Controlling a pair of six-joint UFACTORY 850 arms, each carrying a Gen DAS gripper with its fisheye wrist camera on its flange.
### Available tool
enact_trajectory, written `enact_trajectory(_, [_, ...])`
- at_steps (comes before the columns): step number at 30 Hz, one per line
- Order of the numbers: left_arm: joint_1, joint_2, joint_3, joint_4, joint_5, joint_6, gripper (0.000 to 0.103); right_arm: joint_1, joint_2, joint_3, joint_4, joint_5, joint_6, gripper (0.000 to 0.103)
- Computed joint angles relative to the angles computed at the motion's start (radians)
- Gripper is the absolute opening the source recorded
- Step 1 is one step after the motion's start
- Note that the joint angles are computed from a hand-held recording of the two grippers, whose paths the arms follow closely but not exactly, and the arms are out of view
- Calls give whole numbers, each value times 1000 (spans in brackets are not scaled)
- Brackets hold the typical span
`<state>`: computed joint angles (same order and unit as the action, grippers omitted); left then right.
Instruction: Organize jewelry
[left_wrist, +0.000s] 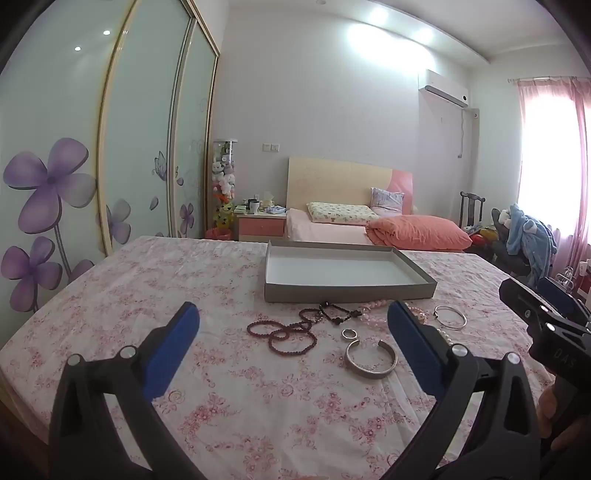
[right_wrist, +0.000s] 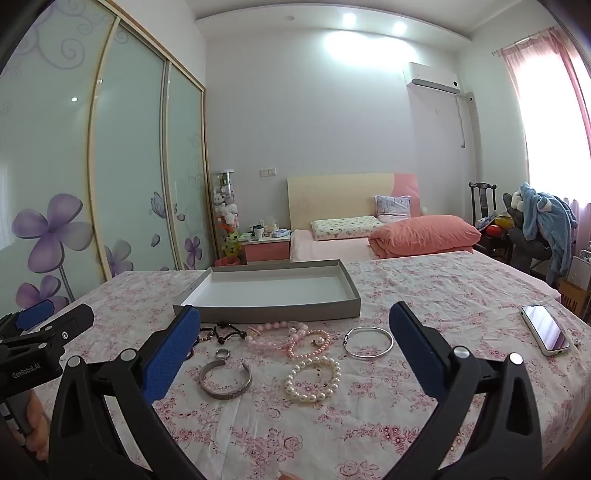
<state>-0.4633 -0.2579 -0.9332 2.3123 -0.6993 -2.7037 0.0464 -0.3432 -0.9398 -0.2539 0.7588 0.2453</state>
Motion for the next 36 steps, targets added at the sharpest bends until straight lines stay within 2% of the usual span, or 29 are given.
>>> enact_trajectory(36, [-3, 5, 1, -13, 5, 6, 99, -11, -9, -6, -22, 2, 16, 101])
